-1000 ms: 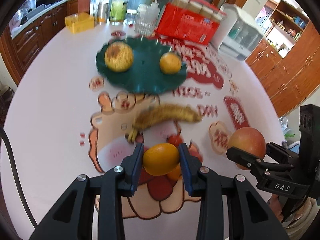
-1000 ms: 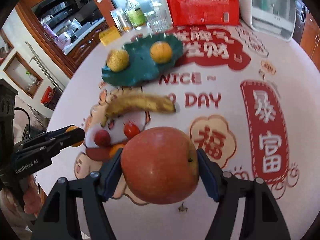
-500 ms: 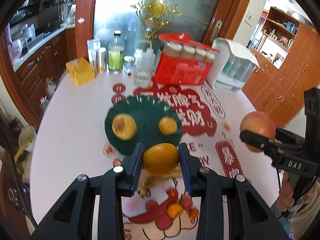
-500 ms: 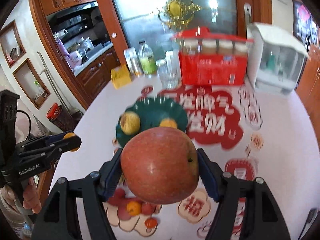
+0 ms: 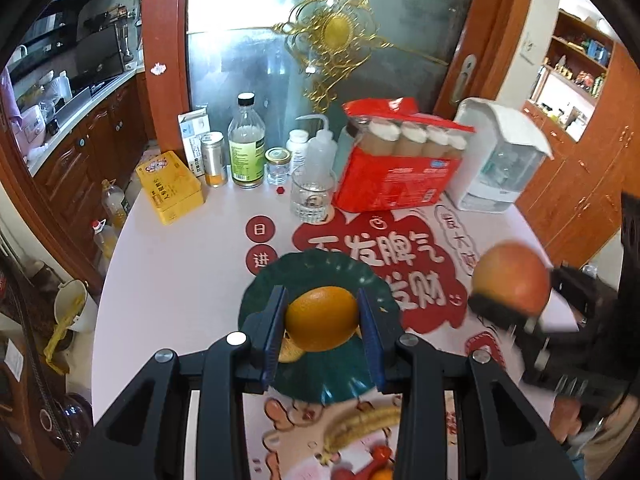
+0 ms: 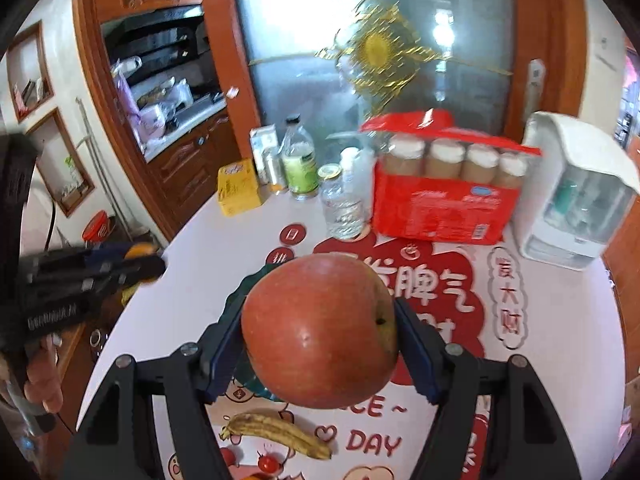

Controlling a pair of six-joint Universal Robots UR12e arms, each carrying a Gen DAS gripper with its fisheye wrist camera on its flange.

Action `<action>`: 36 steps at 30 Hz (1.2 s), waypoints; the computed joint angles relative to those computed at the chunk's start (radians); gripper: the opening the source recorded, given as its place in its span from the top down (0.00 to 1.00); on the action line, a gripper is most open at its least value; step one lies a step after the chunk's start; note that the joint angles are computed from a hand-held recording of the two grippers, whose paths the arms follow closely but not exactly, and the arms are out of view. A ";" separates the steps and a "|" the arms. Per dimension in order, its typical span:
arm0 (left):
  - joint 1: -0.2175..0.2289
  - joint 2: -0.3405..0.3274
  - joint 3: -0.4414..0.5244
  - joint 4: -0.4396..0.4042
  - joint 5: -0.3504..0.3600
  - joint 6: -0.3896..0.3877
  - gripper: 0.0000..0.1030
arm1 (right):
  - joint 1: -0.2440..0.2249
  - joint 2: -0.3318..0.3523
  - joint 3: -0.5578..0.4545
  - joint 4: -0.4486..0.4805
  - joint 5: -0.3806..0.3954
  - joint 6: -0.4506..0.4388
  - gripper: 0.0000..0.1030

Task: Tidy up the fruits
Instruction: 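Carry the small orange and red apple in both tools over the green plate, then release the small orange with the left tool while the right tool lowers the apple onto the plate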

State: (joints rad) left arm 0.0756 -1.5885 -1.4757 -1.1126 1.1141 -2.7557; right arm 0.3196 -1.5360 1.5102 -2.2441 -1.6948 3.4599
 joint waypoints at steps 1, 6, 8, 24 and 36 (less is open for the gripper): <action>-0.006 -0.016 0.010 -0.001 0.013 -0.003 0.67 | 0.000 0.012 0.001 0.002 0.017 -0.005 0.31; -0.029 -0.084 0.050 -0.046 0.045 0.003 0.67 | 0.000 0.051 0.026 -0.002 0.099 -0.004 0.31; -0.036 -0.099 0.050 -0.036 0.062 0.004 0.67 | -0.002 0.062 0.044 -0.006 0.141 0.004 0.31; -0.087 -0.237 0.088 -0.064 0.160 -0.028 0.67 | 0.009 0.139 0.101 -0.025 0.205 -0.005 0.31; -0.107 -0.280 0.093 -0.078 0.190 0.002 0.67 | 0.019 0.170 0.087 -0.072 0.125 -0.053 0.31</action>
State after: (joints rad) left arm -0.0314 -1.8685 -1.3827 -1.1908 1.3039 -2.7539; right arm 0.3390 -1.3657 1.5969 -2.3160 -1.5702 3.4069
